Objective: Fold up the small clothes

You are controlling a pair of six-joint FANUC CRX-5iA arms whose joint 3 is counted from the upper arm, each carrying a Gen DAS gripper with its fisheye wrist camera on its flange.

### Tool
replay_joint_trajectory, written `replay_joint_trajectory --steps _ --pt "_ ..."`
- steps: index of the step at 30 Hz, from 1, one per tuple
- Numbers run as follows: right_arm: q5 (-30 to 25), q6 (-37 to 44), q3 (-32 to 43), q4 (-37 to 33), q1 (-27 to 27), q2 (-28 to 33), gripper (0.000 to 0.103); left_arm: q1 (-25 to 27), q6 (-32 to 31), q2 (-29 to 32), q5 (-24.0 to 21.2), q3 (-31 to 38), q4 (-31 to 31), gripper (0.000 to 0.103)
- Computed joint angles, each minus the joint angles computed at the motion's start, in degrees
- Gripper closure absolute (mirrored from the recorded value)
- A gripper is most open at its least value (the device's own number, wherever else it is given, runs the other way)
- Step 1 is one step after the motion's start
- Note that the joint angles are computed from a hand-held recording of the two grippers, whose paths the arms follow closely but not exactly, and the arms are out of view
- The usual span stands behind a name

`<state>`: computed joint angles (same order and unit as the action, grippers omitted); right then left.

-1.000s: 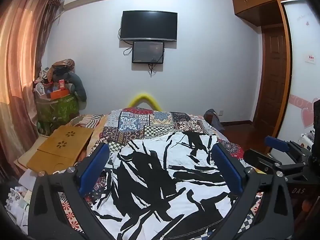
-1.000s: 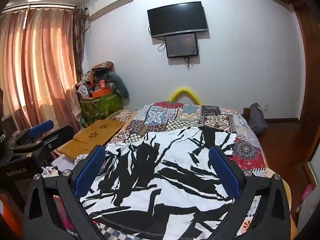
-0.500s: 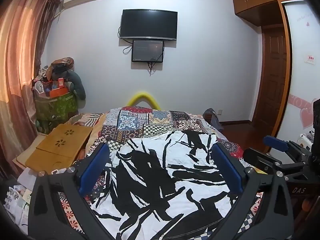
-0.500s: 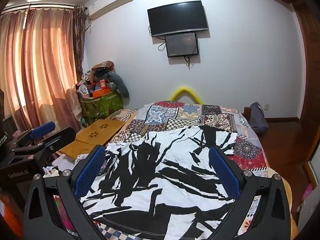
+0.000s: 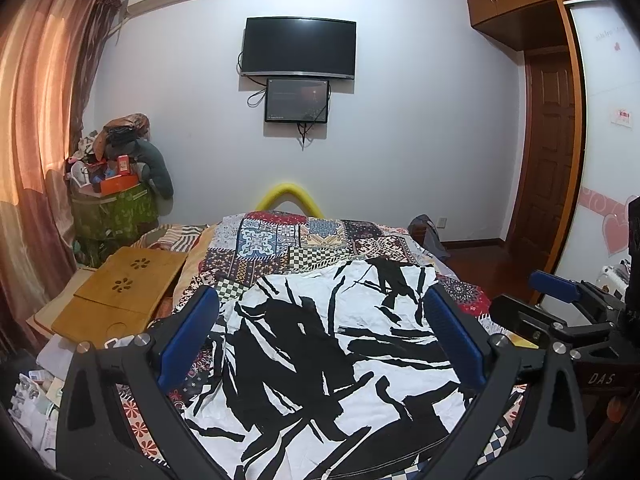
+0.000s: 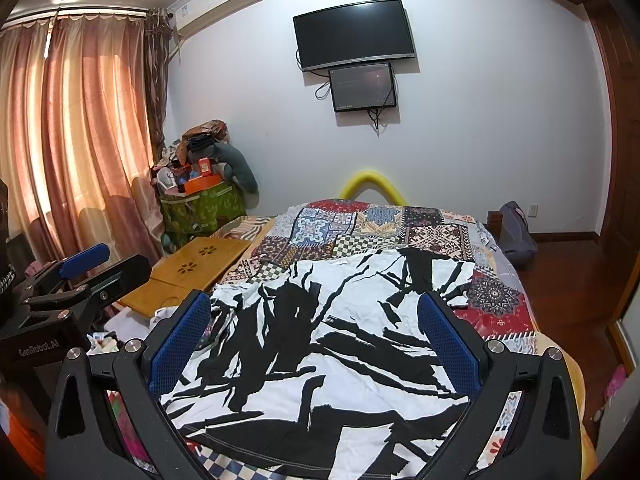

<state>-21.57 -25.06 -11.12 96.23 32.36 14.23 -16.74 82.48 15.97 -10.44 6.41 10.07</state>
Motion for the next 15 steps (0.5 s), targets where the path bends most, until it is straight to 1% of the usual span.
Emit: replay_joint_trajectory --steps 4,5,7,9,13,15 --pt "0.0 -0.3 -0.3 0.2 0.0 -0.2 0.0 0.0 0.1 0.2 -0.2 0.1 0.0 0.0" --pt "-0.1 -0.3 -0.4 0.1 0.1 -0.2 0.0 0.0 -0.9 0.2 -0.1 -0.2 1.2 0.0" --pt "-0.3 -0.2 -0.4 0.0 0.2 -0.2 0.0 -0.1 -1.2 0.4 -0.2 0.0 1.4 0.0" --pt "0.6 -2.2 -0.5 1.9 -0.8 0.3 0.0 -0.2 -0.4 0.3 -0.5 0.2 0.4 0.0" --pt "0.4 -2.0 -0.7 1.4 -0.6 0.2 0.0 -0.3 -0.4 0.5 -0.8 0.5 0.2 0.0" --pt "0.4 -1.7 -0.6 1.1 -0.5 0.2 0.0 -0.2 0.6 0.7 -1.3 1.1 -0.9 0.0"
